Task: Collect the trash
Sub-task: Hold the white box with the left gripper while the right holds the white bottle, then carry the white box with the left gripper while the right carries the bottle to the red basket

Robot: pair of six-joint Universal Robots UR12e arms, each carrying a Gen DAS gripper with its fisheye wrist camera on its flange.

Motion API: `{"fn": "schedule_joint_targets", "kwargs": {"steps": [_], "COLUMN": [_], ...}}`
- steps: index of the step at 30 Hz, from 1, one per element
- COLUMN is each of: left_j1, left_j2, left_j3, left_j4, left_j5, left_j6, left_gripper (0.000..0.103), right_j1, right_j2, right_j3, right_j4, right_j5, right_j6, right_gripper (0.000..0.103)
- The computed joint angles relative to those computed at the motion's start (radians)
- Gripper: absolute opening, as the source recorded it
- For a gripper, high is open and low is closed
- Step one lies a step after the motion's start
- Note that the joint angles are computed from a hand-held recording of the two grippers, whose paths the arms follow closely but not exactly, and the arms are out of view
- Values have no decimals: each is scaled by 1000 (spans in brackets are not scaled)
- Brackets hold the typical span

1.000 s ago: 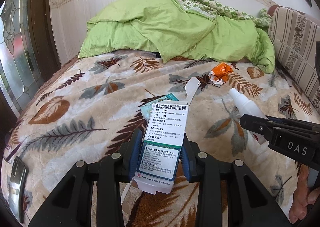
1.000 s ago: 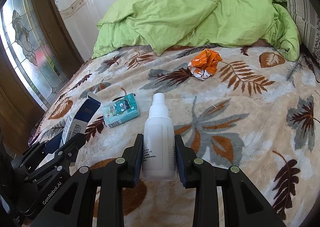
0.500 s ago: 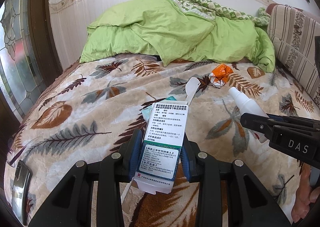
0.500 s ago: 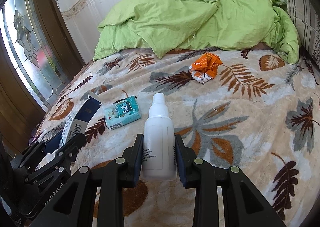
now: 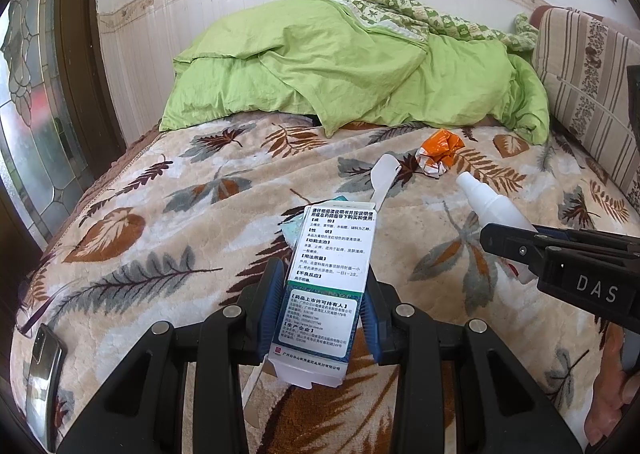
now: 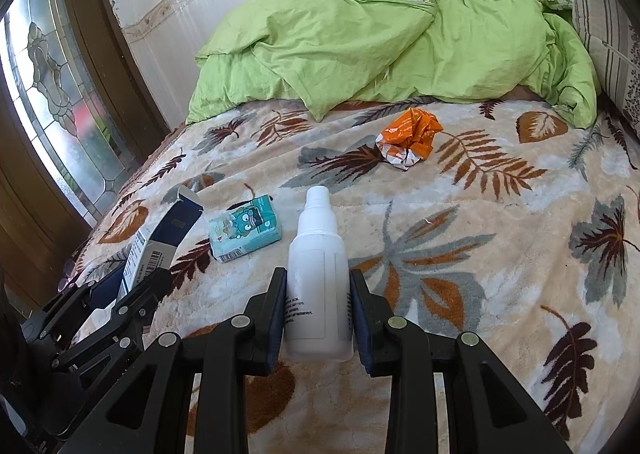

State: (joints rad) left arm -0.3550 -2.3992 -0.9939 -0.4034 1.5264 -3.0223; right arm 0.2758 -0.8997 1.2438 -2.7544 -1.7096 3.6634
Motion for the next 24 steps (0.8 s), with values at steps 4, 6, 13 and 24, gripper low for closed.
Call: {"fn": "schedule_joint_targets", "kwargs": {"steps": [4, 6, 13, 24], "left_j1": [0, -1, -2, 8], "left_j2": [-1, -1, 21, 121], "left_j3": [4, 3, -35, -188], "left_j4": [-3, -3, 33, 104], "left_j5": [-12, -18, -26, -86], "left_j6": [2, 1, 1, -26], "left_gripper": [35, 35, 35, 35], "right_j1": [2, 2, 15, 56], "right_j2": [-6, -12, -48, -132], "right_j3": [11, 19, 74, 208], "right_j4": [-8, -11, -43, -63], "right_j5": [-10, -14, -34, -93], "right_j6": [10, 22, 64, 110], "right_gripper": [32, 32, 32, 32]}}
